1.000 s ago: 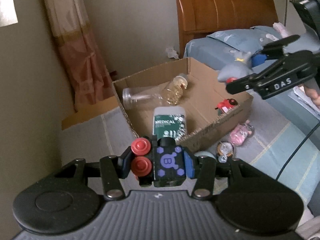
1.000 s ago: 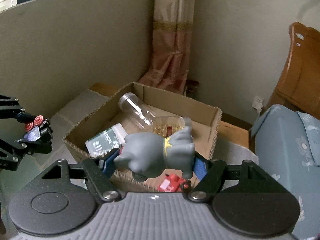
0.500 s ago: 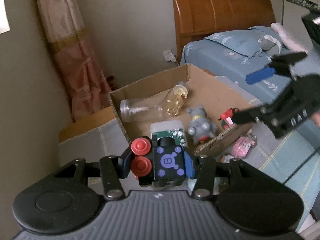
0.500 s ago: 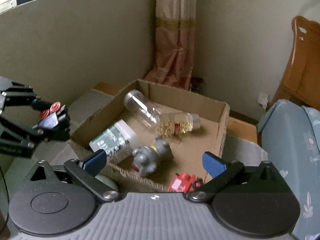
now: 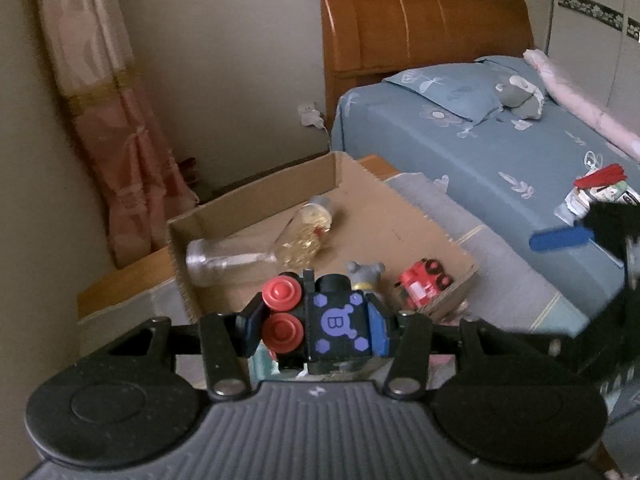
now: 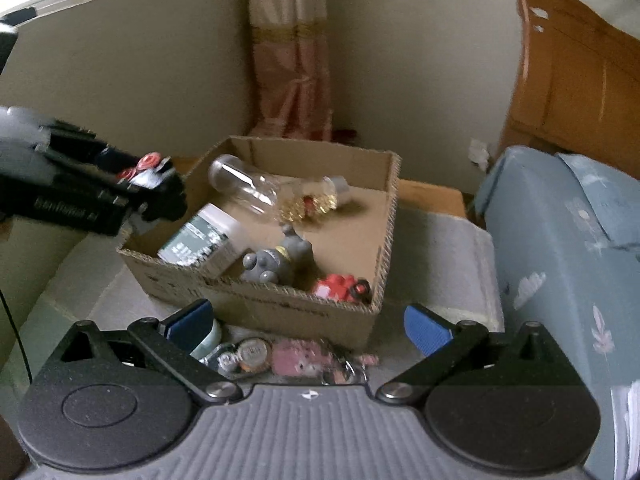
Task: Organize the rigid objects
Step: 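Carry cube with left tool into the box while right tool drops the figure in, then withdraw left tool and grasp the clear plastic cup while right tool withdraws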
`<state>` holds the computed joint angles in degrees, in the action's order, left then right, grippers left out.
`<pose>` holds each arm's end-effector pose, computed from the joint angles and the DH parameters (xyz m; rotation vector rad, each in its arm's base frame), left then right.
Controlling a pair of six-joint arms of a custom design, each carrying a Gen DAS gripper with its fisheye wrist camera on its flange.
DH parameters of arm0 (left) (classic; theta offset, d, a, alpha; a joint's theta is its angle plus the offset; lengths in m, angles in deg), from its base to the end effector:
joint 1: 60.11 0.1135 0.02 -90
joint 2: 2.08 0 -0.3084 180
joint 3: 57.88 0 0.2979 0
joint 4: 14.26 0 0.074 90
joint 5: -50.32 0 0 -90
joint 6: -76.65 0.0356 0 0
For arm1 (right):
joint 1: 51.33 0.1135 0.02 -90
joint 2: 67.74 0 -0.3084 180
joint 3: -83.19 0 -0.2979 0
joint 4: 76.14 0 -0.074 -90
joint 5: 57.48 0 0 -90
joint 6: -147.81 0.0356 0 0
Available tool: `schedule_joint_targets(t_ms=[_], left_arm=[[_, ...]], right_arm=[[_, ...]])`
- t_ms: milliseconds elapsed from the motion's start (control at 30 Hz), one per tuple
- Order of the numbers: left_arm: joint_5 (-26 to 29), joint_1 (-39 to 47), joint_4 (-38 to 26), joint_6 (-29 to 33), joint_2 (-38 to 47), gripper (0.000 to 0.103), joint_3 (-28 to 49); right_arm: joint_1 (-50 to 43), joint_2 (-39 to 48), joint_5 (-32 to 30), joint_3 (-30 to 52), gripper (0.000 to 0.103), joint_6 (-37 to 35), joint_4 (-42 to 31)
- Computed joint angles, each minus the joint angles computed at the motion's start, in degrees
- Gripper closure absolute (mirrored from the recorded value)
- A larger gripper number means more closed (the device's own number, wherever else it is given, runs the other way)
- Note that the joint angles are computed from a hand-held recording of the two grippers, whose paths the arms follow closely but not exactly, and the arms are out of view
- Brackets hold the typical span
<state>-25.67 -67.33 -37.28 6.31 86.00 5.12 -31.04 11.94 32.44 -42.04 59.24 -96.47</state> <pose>0.3481 -0.0528 0.2147 0.6631 2.2923 -0.1923 0.2927 0.1083 0.2136 -0.3887 2.3360 0.1853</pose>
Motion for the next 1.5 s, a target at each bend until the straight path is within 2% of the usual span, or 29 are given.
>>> schedule_joint_targets(t_ms=[300, 500, 800, 833, 867, 900, 933, 967, 1200, 1500], left_arm=[[-5.3, -7.1, -2.9, -4.5, 8.4, 0.053, 9.4], [-7.7, -10.3, -4.9, -7.7, 15.3, 0.053, 16.6], [-10.5, -12.9, -8.7, -8.7, 24.5, 0.053, 26.4], [-10.5, -12.9, -8.3, -9.2, 25.1, 0.051, 26.9], [-10.4, -12.9, -8.4, -9.2, 25.6, 0.039, 27.5], [-10.5, -12.8, -9.3, -9.6, 26.3, 0.017, 28.4], [-11.4, -13.0, -9.8, -10.6, 26.5, 0.008, 28.9], [-12.8, -13.2, -9.1, -11.6, 26.3, 0.005, 28.5], [-11.7, -12.3, -9.1, -11.1, 24.1, 0.005, 26.5], [-12.2, -12.2, -5.4, -10.8, 16.6, 0.005, 18.9]], right_arm=[[-0.9, -1.6, 0.7, -4.5, 0.000, 2.4, 2.7], [-3.2, -1.8, -1.5, -4.9, 0.000, 1.5, 3.9], [-7.1, -0.5, -4.5, -5.0, 0.000, 1.1, 5.2], [-7.4, -0.4, -4.8, -5.0, 0.000, 1.2, 5.2], [-7.7, -0.2, -5.0, -4.9, 0.000, 1.2, 5.3], [-7.8, -0.2, -5.0, -4.8, 0.000, 1.1, 5.2], [-7.8, -0.1, -5.0, -4.8, 0.000, 1.1, 5.2], [-7.9, 0.0, -5.2, -4.8, 0.000, 1.0, 5.2], [-7.7, -0.4, -5.3, -4.8, 0.000, 1.1, 5.0], [-6.6, -4.7, -4.0, -7.6, 0.000, 2.4, 4.1]])
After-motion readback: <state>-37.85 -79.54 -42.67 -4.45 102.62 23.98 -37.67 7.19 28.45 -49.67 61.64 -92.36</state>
